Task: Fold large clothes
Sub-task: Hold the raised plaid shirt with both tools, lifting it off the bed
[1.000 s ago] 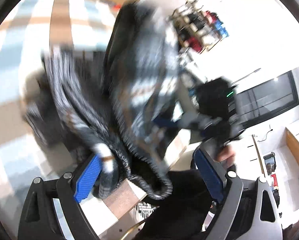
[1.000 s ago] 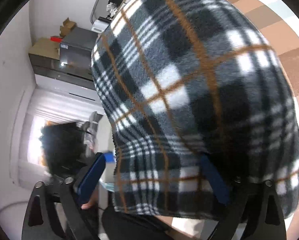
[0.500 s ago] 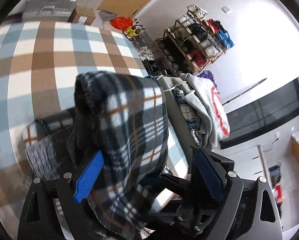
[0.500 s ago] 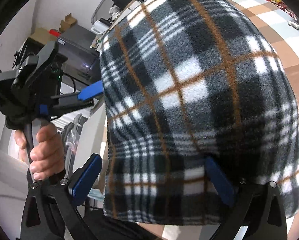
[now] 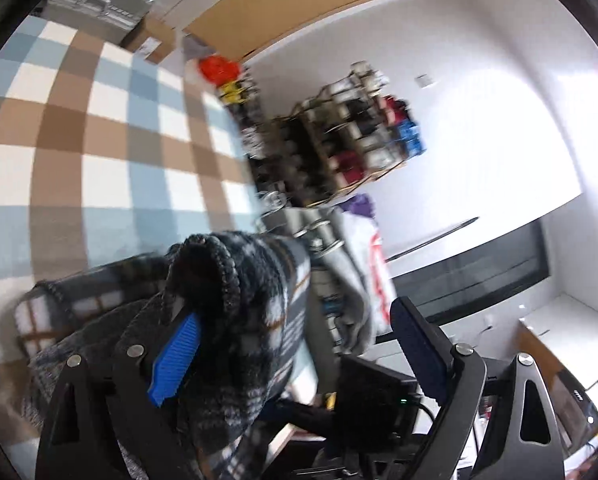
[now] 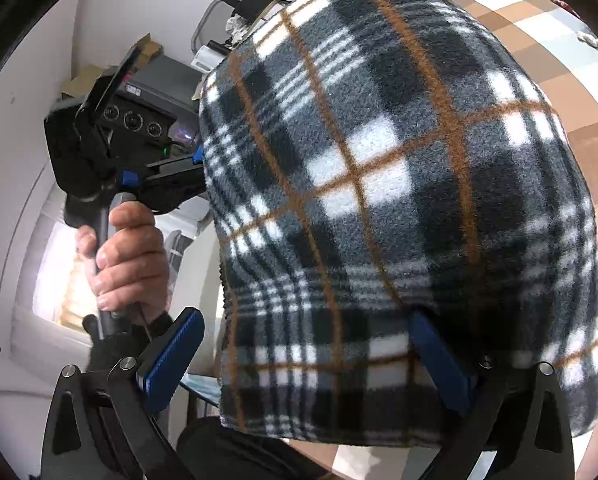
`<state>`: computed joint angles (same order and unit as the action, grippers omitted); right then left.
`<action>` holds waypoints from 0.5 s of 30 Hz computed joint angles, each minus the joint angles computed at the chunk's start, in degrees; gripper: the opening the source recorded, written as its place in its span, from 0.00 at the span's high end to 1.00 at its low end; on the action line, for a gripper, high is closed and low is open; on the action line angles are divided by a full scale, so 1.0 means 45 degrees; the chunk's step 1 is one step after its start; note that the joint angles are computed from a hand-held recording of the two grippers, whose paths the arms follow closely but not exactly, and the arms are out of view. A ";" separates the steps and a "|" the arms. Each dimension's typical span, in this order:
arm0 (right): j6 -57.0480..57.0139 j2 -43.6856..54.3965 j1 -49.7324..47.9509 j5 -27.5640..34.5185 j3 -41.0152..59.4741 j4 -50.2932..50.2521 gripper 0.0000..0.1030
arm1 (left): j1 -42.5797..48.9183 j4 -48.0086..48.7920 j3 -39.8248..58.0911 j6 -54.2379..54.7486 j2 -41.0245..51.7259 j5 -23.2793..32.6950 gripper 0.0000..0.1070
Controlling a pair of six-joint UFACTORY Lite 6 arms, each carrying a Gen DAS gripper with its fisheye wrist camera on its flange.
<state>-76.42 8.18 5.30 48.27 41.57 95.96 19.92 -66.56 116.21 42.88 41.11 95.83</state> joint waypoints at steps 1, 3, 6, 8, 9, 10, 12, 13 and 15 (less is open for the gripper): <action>-0.0082 0.0088 -0.0086 0.0116 -0.0006 0.0027 0.00 | 0.0081 -0.0276 0.0015 0.0067 0.0056 0.0223 0.18; -0.0277 0.0249 -0.0388 0.0407 -0.0048 -0.0042 0.00 | 0.0176 -0.0609 -0.0082 0.0124 -0.0121 0.0269 0.35; -0.0300 0.0486 -0.0778 0.0639 0.0122 -0.0399 0.00 | 0.0207 -0.1150 -0.0152 0.0331 -0.0225 0.0888 0.37; -0.0369 0.0595 -0.0840 0.0631 0.0171 -0.0534 0.00 | 0.0216 -0.0918 -0.0361 0.0697 -0.0636 0.0863 0.37; -0.0367 0.0648 -0.0833 0.0543 0.0236 -0.0681 0.00 | 0.0235 -0.0805 -0.0398 0.0731 -0.0761 0.0701 0.37; -0.0311 0.0639 -0.0727 0.0383 0.0305 -0.0748 0.00 | 0.0288 -0.0811 -0.0452 0.0627 -0.0868 0.0518 0.37; -0.0209 0.0533 -0.0284 -0.0344 0.0491 -0.1134 0.00 | 0.0476 -0.0669 -0.0261 0.0115 -0.0958 -0.0131 0.37; -0.0178 0.0408 -0.0045 -0.0725 0.0485 -0.1217 0.00 | 0.0641 -0.0635 -0.0160 0.0039 -0.1007 -0.0388 0.37; -0.0228 0.0078 0.0586 -0.1850 0.0364 -0.1198 0.00 | 0.1091 -0.0854 0.0910 -0.0183 -0.0721 -0.0134 0.37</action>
